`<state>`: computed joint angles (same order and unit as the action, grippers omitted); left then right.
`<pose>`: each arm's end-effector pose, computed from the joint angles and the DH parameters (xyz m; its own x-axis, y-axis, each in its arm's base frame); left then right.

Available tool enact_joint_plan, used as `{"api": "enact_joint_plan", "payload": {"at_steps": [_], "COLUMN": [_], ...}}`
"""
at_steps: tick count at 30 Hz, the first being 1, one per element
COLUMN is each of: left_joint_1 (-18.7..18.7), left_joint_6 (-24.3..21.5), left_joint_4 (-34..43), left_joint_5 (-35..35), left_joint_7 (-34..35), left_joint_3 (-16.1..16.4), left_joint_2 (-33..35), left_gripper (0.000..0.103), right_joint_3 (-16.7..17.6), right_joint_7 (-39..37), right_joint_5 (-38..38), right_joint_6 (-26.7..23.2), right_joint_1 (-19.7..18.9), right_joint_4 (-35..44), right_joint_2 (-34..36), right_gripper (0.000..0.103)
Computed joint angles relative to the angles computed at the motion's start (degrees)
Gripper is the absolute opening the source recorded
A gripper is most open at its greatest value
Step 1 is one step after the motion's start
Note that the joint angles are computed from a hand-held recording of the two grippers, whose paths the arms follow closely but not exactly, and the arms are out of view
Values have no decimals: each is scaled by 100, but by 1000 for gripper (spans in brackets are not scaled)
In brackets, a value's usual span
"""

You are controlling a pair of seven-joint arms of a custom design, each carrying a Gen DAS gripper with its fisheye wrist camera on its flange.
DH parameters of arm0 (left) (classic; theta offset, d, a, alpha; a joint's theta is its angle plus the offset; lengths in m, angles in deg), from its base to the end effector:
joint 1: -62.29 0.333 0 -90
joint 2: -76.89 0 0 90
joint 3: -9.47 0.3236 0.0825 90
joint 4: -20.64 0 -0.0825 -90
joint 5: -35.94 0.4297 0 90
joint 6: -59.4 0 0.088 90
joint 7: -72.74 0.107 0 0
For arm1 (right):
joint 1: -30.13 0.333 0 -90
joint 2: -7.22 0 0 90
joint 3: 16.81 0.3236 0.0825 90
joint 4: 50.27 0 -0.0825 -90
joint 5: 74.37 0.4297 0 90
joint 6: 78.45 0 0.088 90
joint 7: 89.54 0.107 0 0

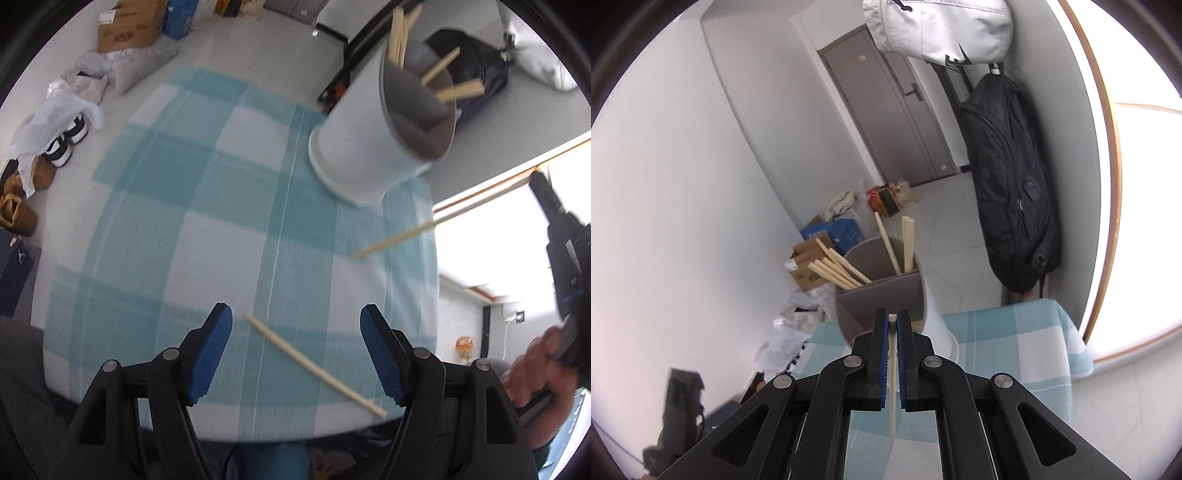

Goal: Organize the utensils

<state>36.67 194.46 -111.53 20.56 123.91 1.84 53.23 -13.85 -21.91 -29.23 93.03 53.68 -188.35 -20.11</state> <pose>0.4188 -0.2857 0.5462 0.1706 -0.8891 0.4247 -0.9369 -0.2798 -0.2095 0.4547 0.1741 0.5890 0.3325 -0.8705 -0.3627 -0.5653 0.1239 -0.8155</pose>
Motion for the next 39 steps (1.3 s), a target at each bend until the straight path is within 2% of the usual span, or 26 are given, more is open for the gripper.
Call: {"api": "enact_joint_plan", "payload": {"at_steps": [3, 6, 9, 10, 11, 12, 14, 15, 17, 18, 20, 26, 31, 35, 39], "left_joint_1": [-54, 23, 142, 174, 191, 215, 253, 280, 306, 314, 330, 365, 426, 506, 563], "left_joint_6": [-218, -705, -1140, -1141, -1167, -1332, -1485, -1639, -1725, -1770, -1695, -1542, -1134, -444, 344], "left_joint_4": [24, 270, 538, 572, 646, 791, 973, 1123, 1252, 1311, 1339, 1427, 1281, 959, 506], "left_joint_5": [-102, 25, 332, 473, 567, 716, 986, 1233, 1509, 1613, 1791, 2066, 2056, 2083, 2499], "left_joint_7": [-154, -473, -780, -884, -940, -1025, -1154, -1251, -1348, -1382, -1364, -1081, -591, -516, -613], "left_joint_3": [-56, -179, -345, -417, -458, -510, -599, -669, -734, -755, -772, -770, -680, -593, -566], "left_joint_2": [97, 390, 649, 669, 742, 858, 1011, 1137, 1275, 1320, 1388, 1520, 1407, 1040, 414], "left_gripper": [67, 67, 67, 66, 56, 55, 38, 33, 14, 12, 3, 1, 1, 1, 1], "right_joint_3": [-266, -457, -631, -679, -719, -748, -813, -844, -876, -908, -917, -851, -727, -627, -548], "right_joint_7": [-325, -642, -971, -1069, -1166, -1255, -1412, -1505, -1669, -1765, -1875, -1965, -1873, -1774, -1695], "right_joint_5": [312, 627, 961, 1069, 1172, 1270, 1458, 1549, 1709, 1815, 1956, 2196, 2203, 2105, 1970], "right_joint_6": [77, 115, 180, 190, 201, 221, 203, 192, 191, 204, 185, 40, -32, -83, -118], "right_joint_1": [306, 516, 699, 746, 789, 821, 885, 915, 943, 974, 962, 776, 578, 466, 411], "right_joint_4": [-48, -99, -141, -155, -166, -180, -199, -209, -216, -220, -227, -237, -232, -212, -166], "right_joint_2": [-57, -158, -281, -321, -354, -390, -461, -499, -547, -581, -618, -656, -631, -567, -473], "right_gripper": [4, 4, 4, 4, 4, 4, 4, 4, 4, 4, 4, 4, 4, 4, 4]}}
